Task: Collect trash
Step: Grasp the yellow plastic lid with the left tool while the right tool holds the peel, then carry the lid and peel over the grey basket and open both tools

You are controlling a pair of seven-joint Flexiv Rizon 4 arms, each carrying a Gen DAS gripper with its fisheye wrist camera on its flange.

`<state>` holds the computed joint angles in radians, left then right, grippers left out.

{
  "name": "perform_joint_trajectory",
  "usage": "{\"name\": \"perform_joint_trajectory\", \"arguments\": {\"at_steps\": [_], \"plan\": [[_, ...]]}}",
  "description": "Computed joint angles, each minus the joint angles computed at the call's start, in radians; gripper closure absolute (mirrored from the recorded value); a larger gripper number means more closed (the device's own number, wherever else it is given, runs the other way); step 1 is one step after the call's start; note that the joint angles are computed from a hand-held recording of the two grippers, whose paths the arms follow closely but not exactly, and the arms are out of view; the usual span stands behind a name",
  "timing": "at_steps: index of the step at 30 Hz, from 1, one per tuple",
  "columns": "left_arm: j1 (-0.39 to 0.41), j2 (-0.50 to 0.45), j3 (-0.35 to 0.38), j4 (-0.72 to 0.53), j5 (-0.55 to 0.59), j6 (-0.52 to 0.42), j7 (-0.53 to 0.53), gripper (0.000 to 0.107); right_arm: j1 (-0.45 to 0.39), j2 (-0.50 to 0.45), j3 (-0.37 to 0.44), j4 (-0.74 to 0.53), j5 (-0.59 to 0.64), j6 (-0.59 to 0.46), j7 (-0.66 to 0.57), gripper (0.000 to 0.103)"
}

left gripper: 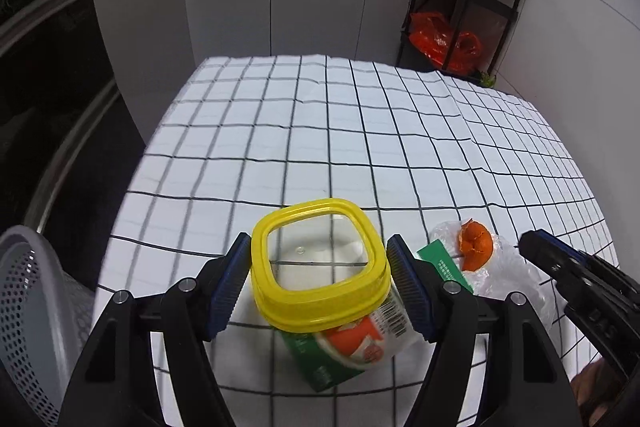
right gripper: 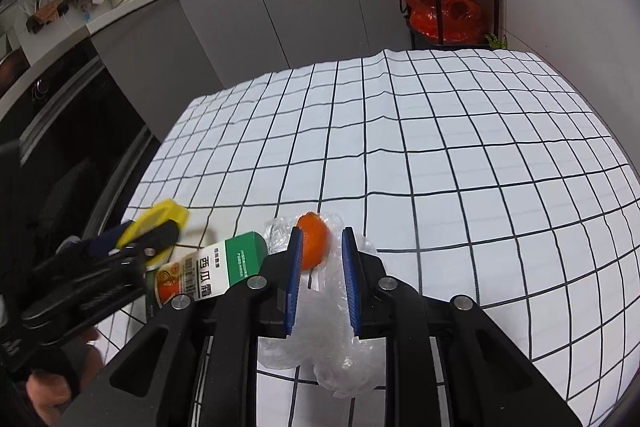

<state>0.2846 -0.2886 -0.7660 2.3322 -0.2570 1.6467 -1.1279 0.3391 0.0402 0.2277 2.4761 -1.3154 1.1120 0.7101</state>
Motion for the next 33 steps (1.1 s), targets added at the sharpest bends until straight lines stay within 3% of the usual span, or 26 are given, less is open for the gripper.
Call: {"name": "perform_joint_trajectory", "arguments": {"at_steps": [2, 10, 13, 23, 26, 33], "plan": [[0.081, 0.022, -0.072, 0.033, 0.007, 0.027, 0.013, 0.04, 0.004, -0.021, -0.002, -0.012, 0.005, 0.003, -0.017, 0.076], [0.474, 0.065, -0.402, 0.126, 0.128, 0.084, -0.047, 0.04, 0.038, -0.075, -0.003, -0.049, 0.073, -0.037, -0.099, 0.073], [0.548, 0.057, -0.461, 0.131, 0.169, 0.084, -0.081, 0.04, 0.045, -0.09, -0.01, -0.058, 0.077, -0.029, -0.112, 0.073], [0.531, 0.033, -0.4, 0.102, 0.289, 0.052, -0.144, 0.04, 0.092, -0.15, -0.019, -0.106, 0.157, -0.092, -0.183, 0.075], [0.54, 0.029, -0.405, 0.102, 0.295, 0.049, -0.146, 0.04, 0.102, -0.159, -0.021, -0.117, 0.165, -0.107, -0.204, 0.083], [0.587, 0.026, -0.449, 0.103, 0.309, 0.044, -0.163, 0.04, 0.101, -0.129, -0.021, -0.103, 0.126, -0.113, -0.169, 0.086]]}}
